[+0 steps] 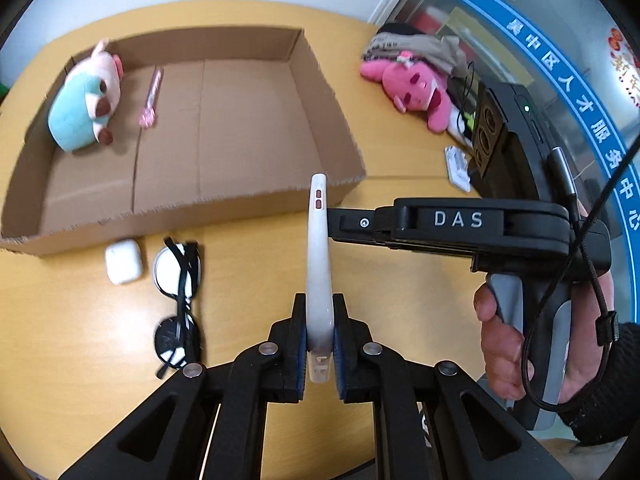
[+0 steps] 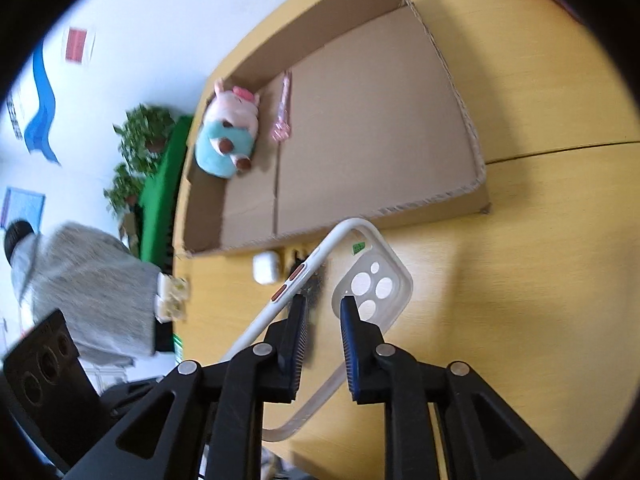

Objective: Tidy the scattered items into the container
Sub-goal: 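Lift the phone case with the right gripper and carry it over the box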

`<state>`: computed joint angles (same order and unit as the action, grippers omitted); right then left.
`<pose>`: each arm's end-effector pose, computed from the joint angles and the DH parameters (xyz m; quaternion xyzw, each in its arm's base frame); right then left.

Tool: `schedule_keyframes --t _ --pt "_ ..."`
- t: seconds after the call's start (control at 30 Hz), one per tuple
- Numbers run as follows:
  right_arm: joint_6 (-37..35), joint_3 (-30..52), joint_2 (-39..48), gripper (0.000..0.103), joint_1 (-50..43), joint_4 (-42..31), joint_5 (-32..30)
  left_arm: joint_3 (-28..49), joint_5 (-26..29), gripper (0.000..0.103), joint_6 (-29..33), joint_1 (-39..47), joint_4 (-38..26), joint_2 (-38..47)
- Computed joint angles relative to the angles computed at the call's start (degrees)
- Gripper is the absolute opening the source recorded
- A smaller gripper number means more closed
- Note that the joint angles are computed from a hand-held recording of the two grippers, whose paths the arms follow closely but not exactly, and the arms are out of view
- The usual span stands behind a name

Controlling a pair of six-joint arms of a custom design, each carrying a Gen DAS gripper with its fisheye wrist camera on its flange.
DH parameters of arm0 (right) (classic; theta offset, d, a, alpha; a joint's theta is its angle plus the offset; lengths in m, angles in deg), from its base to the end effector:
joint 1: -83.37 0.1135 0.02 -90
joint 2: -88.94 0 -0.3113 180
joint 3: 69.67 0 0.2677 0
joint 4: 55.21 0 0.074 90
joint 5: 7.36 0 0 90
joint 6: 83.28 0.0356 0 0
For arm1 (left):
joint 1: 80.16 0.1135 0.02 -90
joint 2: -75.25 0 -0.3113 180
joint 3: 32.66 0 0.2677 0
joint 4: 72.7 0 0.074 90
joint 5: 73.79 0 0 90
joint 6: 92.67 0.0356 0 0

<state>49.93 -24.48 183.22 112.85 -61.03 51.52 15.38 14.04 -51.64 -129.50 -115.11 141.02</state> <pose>0.2335 0.1531 0.1361 0.0295 0.9216 0.3781 0.0823 0.1325 -0.1522 0.2208 -0.0018 0.9661 -0.1829 0.1823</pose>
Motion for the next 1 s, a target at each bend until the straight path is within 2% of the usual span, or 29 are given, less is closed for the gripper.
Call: schedule_keyframes --t 0.1,0.23,0.33,0.43,0.47,0.5,0.63,0.67,0.7,0.73,0.77,0.9,1.0 --pt "2.55 1.28 -2.95 0.019 -0.09 -0.57 -0.07 0.63 0.69 0.010 2.28 3.20 -1.84 -5.09" --pt "1.36 6.93 -6.69 0.019 0.65 -6.74 2.42 2.67 2.55 0.010 7.06 9.05 -2.66 -8.79" --pt "1.03 11.49 -8.77 0.024 0.69 -10.95 3.78 4.15 5.07 0.010 10.25 14.12 -2.57 -11.17" --pt "2.64 14.05 -11.28 0.036 -0.27 -11.95 3.63 5.40 8.37 0.010 13.94 19.58 -2.37 -12.30" --pt "3.39 14.89 -11.82 0.047 -0.57 -11.77 3.51 5.79 9.16 0.010 15.24 21.03 -2.32 -12.31" --pt "3.50 16.25 -11.88 0.053 -0.63 -12.10 3.87 6.10 10.05 0.010 16.39 22.37 -2.17 -12.26" --pt "0.48 24.93 -6.79 0.054 0.17 -16.77 4.83 7.22 13.82 0.010 19.92 26.76 -0.90 -11.04" --pt "0.42 26.78 -5.06 0.048 0.22 -17.54 4.42 7.65 14.60 0.010 20.65 27.65 -0.70 -10.61" --pt "0.18 29.15 -2.99 0.034 0.36 -19.05 4.18 8.08 15.53 0.010 21.55 28.69 -0.37 -10.11" --pt "-0.38 31.55 -0.92 0.024 0.54 -20.72 4.04 8.48 16.44 0.010 22.46 29.71 0.03 -9.50" --pt "-0.83 33.43 0.70 0.007 0.69 -21.67 3.82 8.86 17.27 0.010 23.26 30.62 0.39 -8.90" --pt "-3.28 39.60 4.43 0.005 1.67 -24.85 6.14 9.64 19.71 0.010 25.22 33.85 2.19 -6.21" --pt "-3.40 42.73 6.23 0.007 0.99 -26.00 6.73 9.36 21.44 0.010 25.42 36.96 4.15 -4.36"
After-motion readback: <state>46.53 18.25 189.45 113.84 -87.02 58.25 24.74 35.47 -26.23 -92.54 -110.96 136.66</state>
